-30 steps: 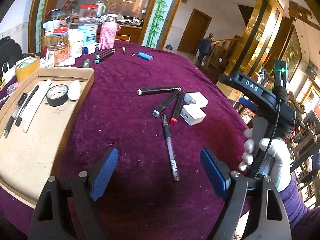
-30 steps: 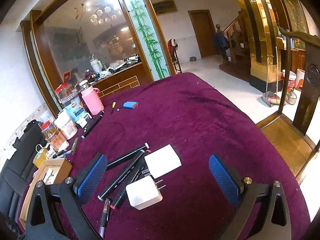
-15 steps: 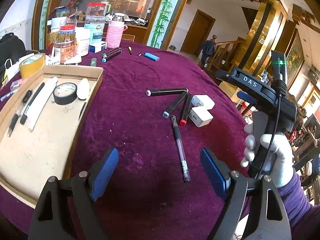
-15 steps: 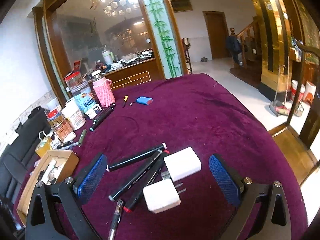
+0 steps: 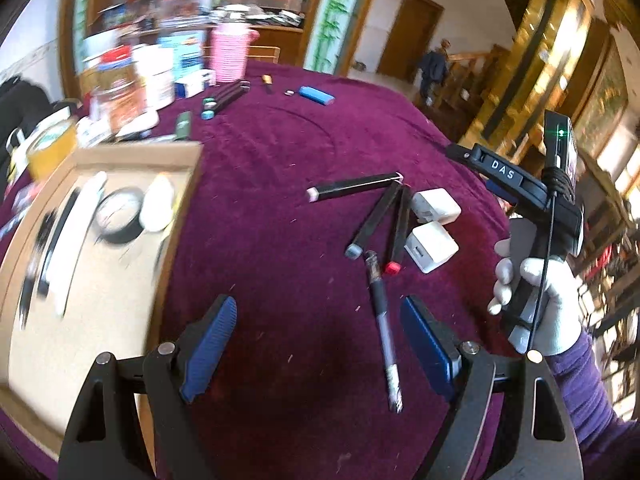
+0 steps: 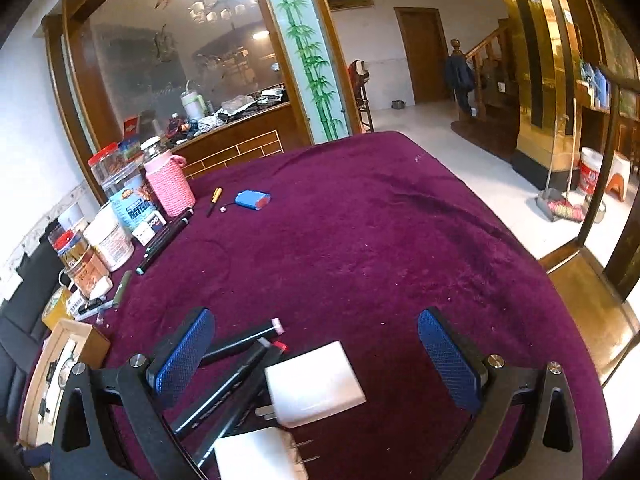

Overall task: Organize rigid objects
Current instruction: 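Lower the left tool onto a black marker and close on it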

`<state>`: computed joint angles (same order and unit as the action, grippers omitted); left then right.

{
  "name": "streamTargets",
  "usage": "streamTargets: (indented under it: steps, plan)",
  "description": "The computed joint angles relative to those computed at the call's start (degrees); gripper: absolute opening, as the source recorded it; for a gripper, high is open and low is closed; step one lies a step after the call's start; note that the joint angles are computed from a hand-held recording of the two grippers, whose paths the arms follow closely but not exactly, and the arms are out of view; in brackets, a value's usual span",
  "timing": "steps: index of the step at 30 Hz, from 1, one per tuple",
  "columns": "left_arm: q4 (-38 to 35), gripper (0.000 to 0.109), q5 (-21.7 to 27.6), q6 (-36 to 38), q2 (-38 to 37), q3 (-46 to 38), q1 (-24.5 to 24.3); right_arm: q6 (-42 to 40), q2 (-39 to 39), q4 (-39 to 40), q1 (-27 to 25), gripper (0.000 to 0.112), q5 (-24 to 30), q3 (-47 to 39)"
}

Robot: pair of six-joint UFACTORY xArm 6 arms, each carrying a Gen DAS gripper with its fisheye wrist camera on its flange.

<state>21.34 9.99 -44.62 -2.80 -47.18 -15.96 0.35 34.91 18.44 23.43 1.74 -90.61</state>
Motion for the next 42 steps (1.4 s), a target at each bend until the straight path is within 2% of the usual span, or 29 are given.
streamTargets:
  steps: [2,4,6,8,10,13,19,23,27,30,32,34,37,39,42]
  plan:
    - [-1.53,0.083,2.04,3.80,3.57,-4.62,-0.36,-4.58,0.75,5.33,-0.24,0.102,2.03,-0.98]
    - [-2.70,0.083,4.66,8.12,8.67,-10.94,-0.38,-4.23,1.13,6.87,-0.83,0.102,5.02,-2.02]
    - [-7.59,0.083,6.74,15.06,14.51,-17.59,-0.25,-10.40,1.08,15.97,-0.75,0.102,6.93,-2.79]
    - [-13.18,0.083,9.25,21.52,19.69,-23.68,-0.04,-12.70,0.85,19.26,-0.66,0.102,7.07,-2.70]
    - [-15.28,0.081,11.92,25.80,25.13,-30.25,0.24,-13.34,0.88,20.17,-0.63,0.102,7.10,-2.75]
    - [-15.23,0.059,15.96,30.95,31.19,-38.27,0.15,-12.65,1.17,19.85,-0.79,0.102,7.95,-3.24]
    - [-15.38,0.058,19.74,36.11,38.56,-48.59,0.58,-10.86,2.50,19.90,-1.54,0.103,10.99,-5.60]
    - [-20.30,0.061,22.80,41.39,42.61,-55.22,1.05,-7.88,3.58,18.59,-2.30,0.103,12.79,-6.99]
    - [-18.05,0.059,21.95,41.24,43.49,-56.26,0.72,-5.70,4.26,18.15,-2.85,0.102,14.36,-7.84]
    - [-18.80,0.031,21.15,42.93,42.22,-54.42,0.16,-4.14,4.36,16.53,-2.94,0.102,14.23,-7.78]
    - [-21.44,0.018,21.61,45.48,40.97,-52.86,-0.14,-3.41,4.45,15.58,-2.97,0.102,14.30,-7.82]
    - [-23.03,0.013,21.98,47.19,38.83,-50.08,-0.42,-3.46,4.44,15.61,-2.99,0.102,14.55,-7.85]
    - [-26.51,0.013,22.24,48.93,35.68,-45.92,-0.38,-3.89,4.33,16.00,-3.04,0.102,14.63,-7.72]
    - [-24.32,0.013,21.47,46.37,34.72,-44.35,-0.38,-4.13,4.25,16.39,-3.01,0.102,14.69,-7.61]
    - [-19.37,0.013,21.26,41.46,36.46,-46.59,-0.43,-4.54,4.09,16.61,-2.92,0.102,14.48,-7.34]
